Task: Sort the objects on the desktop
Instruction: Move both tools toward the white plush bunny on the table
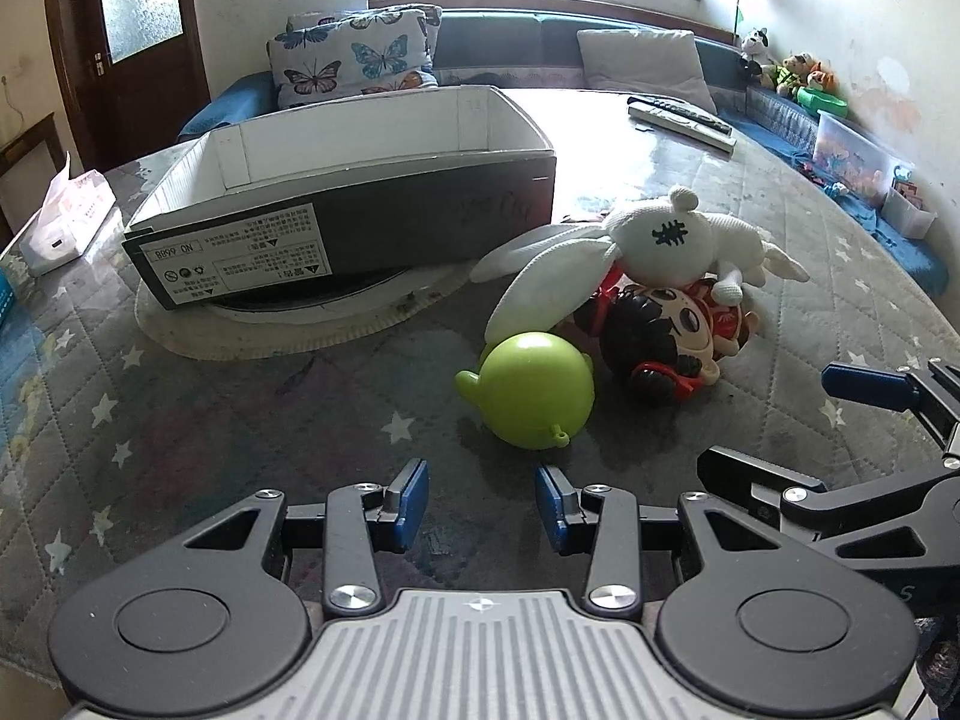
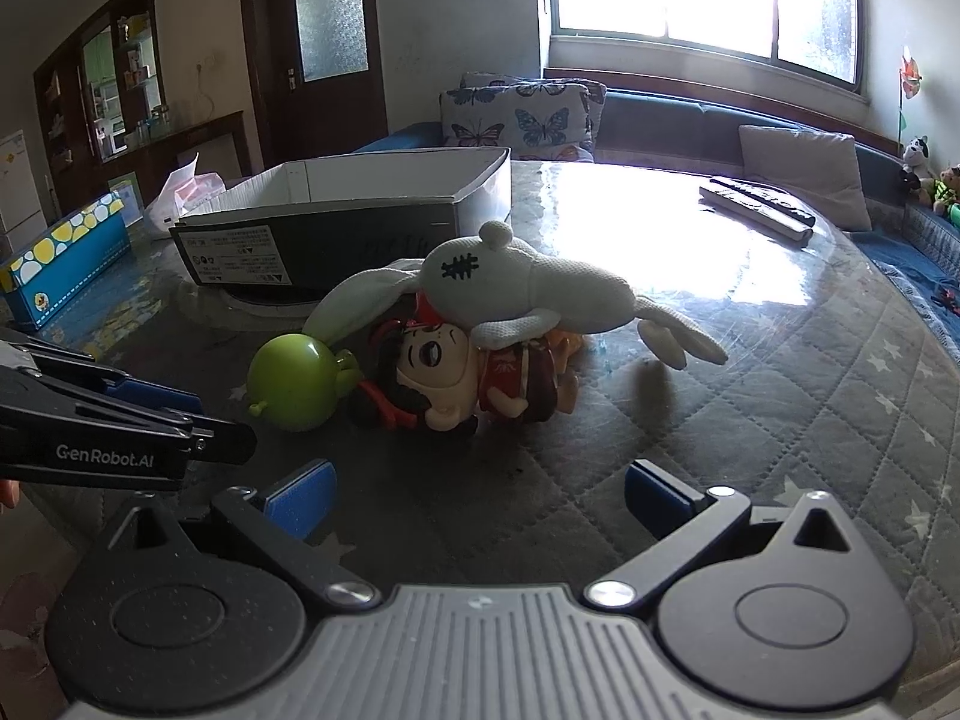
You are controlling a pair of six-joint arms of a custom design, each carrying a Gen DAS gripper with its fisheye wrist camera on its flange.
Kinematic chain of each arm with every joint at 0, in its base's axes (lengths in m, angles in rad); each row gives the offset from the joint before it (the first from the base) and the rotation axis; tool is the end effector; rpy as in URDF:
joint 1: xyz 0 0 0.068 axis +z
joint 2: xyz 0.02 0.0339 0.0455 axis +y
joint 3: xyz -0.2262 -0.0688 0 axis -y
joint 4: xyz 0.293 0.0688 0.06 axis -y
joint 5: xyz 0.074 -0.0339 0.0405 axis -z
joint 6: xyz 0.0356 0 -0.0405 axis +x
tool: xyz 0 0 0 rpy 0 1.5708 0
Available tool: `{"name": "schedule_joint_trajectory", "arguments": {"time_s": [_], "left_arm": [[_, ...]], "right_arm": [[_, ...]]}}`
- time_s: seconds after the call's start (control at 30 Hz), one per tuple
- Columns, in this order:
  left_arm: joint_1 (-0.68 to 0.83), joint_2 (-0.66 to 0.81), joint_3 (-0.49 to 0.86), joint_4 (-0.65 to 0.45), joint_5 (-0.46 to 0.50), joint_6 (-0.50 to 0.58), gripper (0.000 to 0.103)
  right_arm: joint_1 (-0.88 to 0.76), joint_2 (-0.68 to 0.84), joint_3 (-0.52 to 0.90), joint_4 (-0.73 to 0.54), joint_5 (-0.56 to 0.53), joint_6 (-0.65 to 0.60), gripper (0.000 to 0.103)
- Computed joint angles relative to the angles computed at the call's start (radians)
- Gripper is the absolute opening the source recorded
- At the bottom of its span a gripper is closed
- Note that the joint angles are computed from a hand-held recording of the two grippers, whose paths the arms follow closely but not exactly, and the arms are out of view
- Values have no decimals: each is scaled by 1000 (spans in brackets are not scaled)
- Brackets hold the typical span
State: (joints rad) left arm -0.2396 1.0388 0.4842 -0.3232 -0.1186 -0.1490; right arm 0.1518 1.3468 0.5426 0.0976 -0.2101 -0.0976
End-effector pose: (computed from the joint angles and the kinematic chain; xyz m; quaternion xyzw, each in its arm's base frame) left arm 0.2495 -0.0566 0.1210 0.0224 0.9389 -0.0108 0.3434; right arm 0.2944 0.0526 0.0940 -0.1559 0.8906 0.1065 0.4137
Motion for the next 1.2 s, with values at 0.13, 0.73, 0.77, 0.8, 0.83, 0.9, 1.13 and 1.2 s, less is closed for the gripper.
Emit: {"name": "schedule_joint_trajectory", "arguments": {"time_s": [0.13, 0.73, 0.77, 0.8, 0.83, 0.9, 1.13, 1.2], "left_arm": [[2, 22, 15, -7, 4, 2, 42], [4, 108, 77, -25, 7, 9, 42], [5, 111, 80, -25, 8, 10, 42], [6, 114, 83, -26, 9, 10, 42], [7, 117, 85, -28, 9, 9, 42], [9, 120, 88, -28, 13, 9, 42], [7, 135, 102, -35, 13, 12, 42], [10, 143, 109, -35, 16, 14, 42]], "right_arm": [[2, 6, 7, -3, -4, -2, 103], [4, 65, 54, -9, -12, 4, 103], [4, 68, 57, -9, -13, 4, 103], [4, 72, 60, -10, -13, 5, 103], [3, 76, 63, -10, -13, 5, 103], [3, 82, 67, -10, -13, 7, 103], [-1, 92, 77, -13, -18, 10, 103], [0, 95, 81, -14, -18, 11, 103]]}}
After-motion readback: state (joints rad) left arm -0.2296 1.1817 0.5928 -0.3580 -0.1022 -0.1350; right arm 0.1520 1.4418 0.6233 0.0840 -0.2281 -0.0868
